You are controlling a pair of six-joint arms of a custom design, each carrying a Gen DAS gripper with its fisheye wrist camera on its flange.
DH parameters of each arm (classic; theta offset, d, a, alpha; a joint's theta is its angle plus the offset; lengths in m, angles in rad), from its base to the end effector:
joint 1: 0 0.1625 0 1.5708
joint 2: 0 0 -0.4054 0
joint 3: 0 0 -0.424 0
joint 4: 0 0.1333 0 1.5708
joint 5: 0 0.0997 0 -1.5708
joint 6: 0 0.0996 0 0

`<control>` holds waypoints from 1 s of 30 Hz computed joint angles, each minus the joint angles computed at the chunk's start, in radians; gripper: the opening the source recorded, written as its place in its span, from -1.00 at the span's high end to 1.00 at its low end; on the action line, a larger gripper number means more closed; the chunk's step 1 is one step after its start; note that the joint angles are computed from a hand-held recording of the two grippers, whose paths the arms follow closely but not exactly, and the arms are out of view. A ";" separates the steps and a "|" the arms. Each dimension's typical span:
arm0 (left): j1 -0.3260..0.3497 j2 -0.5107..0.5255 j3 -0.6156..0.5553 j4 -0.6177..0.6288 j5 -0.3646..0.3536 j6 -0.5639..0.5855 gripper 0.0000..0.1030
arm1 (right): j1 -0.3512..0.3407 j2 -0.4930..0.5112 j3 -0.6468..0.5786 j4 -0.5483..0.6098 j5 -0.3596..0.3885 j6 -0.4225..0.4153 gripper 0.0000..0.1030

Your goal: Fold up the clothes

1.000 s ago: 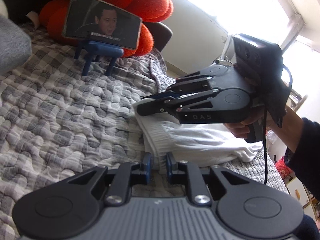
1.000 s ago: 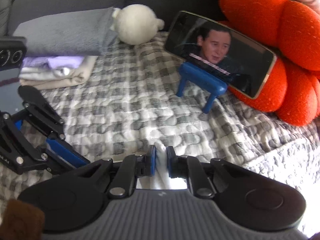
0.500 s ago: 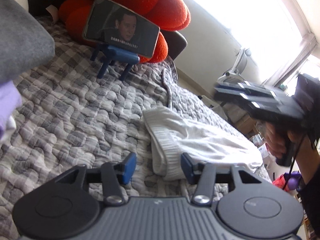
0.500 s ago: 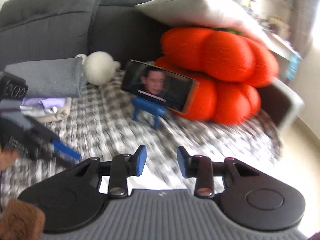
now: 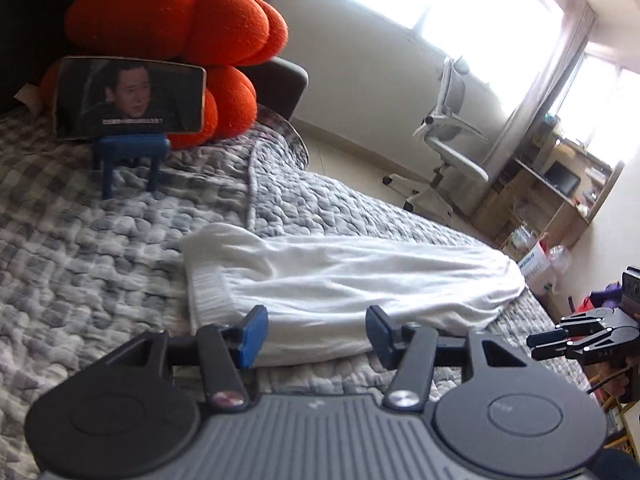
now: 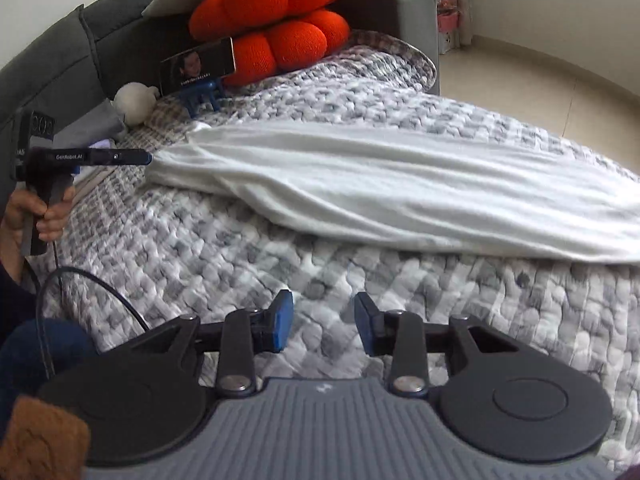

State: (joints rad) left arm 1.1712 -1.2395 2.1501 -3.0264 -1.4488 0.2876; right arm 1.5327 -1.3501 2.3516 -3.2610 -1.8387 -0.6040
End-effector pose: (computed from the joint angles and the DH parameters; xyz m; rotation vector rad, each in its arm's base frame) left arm -0.0716 -0.5433 0.1781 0.9429 2.7841 -0.8301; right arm 0.0895 -0.4591 0.1901 0.5990 -2.5058 0.7663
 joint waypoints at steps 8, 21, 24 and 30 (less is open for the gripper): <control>0.007 0.071 -0.054 -0.004 0.026 -0.114 -0.16 | -0.008 0.204 -0.070 -0.253 0.035 -0.176 0.07; -0.066 0.074 -0.043 -0.022 0.110 -0.121 -0.26 | -0.053 0.226 -0.054 -0.377 0.141 -0.174 0.05; -0.098 0.070 -0.011 -0.032 0.131 -0.092 -0.26 | -0.053 0.214 -0.035 -0.388 0.101 -0.186 0.04; -0.139 0.060 0.040 -0.032 0.139 -0.064 -0.26 | -0.040 0.206 -0.062 -0.323 0.060 -0.215 -0.08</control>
State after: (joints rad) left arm 1.0322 -1.1798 2.1904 -3.0583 -1.3096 0.2236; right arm 1.4923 -1.1441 2.2900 -3.5844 -1.7783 -0.8189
